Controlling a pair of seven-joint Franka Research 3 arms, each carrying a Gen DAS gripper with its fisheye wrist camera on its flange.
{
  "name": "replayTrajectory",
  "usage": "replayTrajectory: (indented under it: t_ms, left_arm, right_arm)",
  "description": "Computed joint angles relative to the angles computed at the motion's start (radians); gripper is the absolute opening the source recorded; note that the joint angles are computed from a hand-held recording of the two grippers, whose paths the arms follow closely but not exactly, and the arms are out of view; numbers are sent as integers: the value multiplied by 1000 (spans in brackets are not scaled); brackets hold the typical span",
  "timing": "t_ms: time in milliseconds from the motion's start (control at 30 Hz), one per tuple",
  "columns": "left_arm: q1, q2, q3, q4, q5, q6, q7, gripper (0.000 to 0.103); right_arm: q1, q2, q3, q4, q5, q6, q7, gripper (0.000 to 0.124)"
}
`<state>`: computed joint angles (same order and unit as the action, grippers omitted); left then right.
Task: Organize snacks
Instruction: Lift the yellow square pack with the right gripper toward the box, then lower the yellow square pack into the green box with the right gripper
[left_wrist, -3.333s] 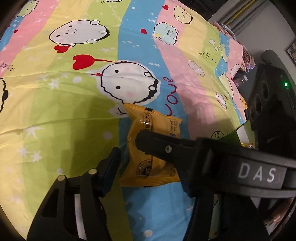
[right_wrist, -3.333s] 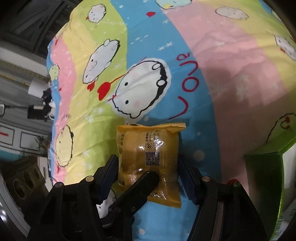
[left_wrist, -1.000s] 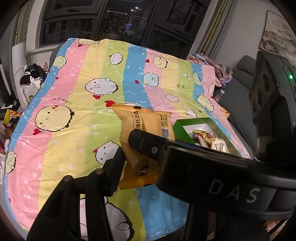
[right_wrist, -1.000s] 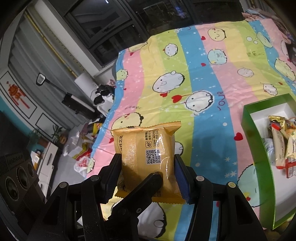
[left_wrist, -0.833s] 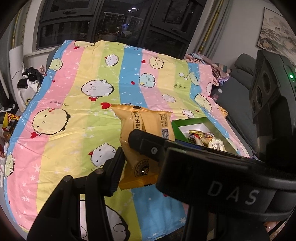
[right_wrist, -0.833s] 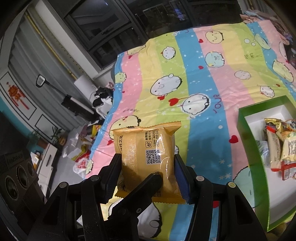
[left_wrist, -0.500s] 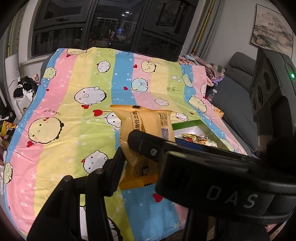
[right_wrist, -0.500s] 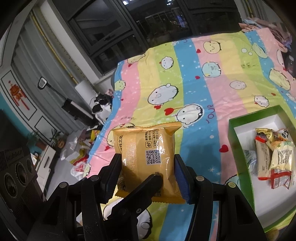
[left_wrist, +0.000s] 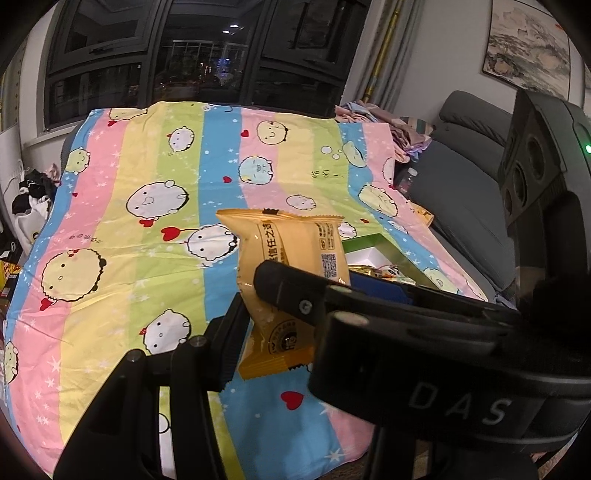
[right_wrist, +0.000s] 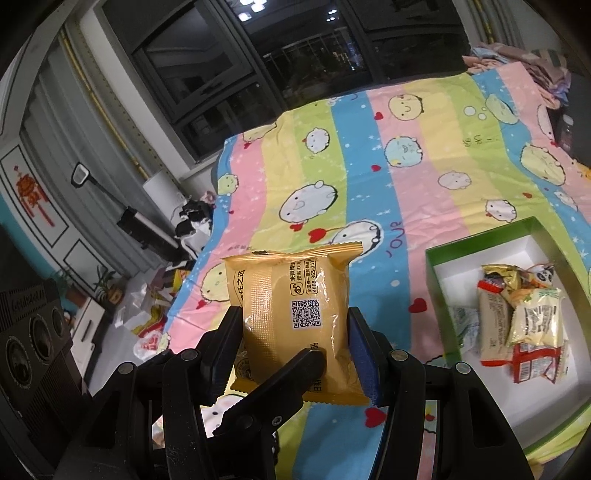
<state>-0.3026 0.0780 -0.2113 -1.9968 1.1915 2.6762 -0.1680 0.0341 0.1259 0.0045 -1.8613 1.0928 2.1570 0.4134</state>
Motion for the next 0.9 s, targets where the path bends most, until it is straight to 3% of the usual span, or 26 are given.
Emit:
replayTrajectory:
  t_ms: [633, 900]
  left_arm:
    - [-62, 148, 39, 178, -39, 56, 140, 48]
    - [-92, 231, 64, 275, -123, 93, 265, 48]
  right_arm:
    - [-52, 46, -10, 53, 27, 48, 7, 58]
    - [-79, 86, -9, 96, 21, 68, 43, 58]
